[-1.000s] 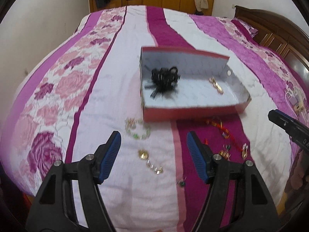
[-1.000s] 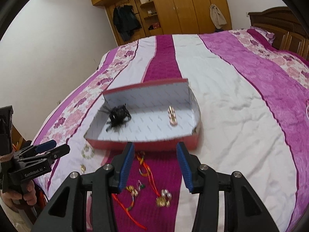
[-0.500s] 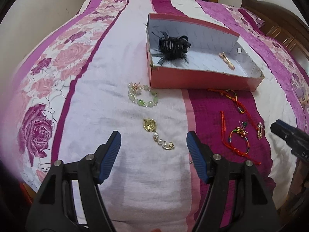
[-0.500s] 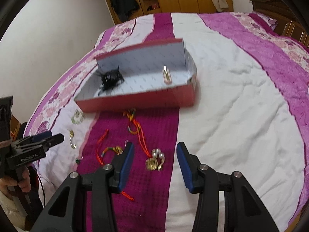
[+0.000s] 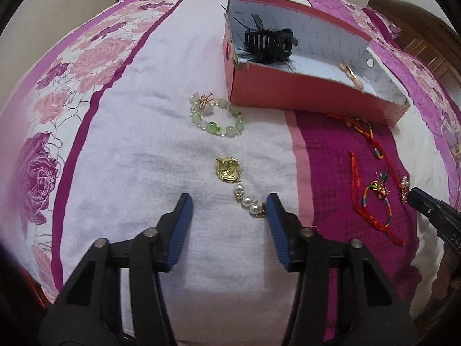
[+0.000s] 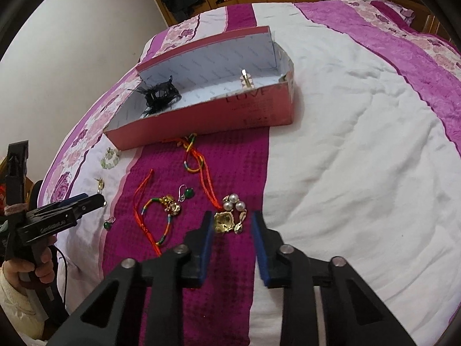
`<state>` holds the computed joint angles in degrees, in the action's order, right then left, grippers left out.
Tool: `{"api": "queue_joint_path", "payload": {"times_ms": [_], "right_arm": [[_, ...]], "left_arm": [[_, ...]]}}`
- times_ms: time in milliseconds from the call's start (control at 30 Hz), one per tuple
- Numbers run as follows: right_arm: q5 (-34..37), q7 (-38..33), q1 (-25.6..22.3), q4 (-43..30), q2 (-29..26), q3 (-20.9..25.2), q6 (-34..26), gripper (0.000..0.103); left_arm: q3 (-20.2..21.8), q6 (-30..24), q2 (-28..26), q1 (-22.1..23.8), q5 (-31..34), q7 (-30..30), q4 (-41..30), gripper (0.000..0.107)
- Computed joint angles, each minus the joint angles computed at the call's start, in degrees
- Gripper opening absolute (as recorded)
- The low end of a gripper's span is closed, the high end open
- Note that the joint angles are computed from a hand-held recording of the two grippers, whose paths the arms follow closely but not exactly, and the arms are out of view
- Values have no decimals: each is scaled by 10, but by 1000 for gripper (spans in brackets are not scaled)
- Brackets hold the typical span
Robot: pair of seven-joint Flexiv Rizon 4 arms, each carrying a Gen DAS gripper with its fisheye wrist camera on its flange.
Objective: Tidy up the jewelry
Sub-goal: 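Grasp the gold pendant with pearls with the right tool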
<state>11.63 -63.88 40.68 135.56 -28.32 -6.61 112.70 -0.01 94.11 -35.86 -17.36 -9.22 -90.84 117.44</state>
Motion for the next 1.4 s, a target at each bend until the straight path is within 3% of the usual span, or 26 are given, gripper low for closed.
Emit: {"api": "queue_joint_path", "payload": {"times_ms": [267, 500, 733, 1033, 1400], "right_arm": [[-17, 4, -26, -8, -11, 24, 3, 22], [-38, 7, -63, -9, -17, 56, 20, 18], [-35, -5, -72, 7, -8, 73, 59, 17], [16, -39, -40, 25, 26, 59, 74, 17], [69, -77, -9, 19, 44, 49, 93, 17]], "left_arm": [[20, 12, -15, -17, 13, 10, -10, 36], [10, 28, -16, -11, 8, 18, -6, 0], [-12, 71, -4, 5, 3, 13, 18, 0], [-113, 167, 29, 108, 52, -3, 72, 0], [-131, 196, 48, 130, 89, -31, 78, 0]]}}
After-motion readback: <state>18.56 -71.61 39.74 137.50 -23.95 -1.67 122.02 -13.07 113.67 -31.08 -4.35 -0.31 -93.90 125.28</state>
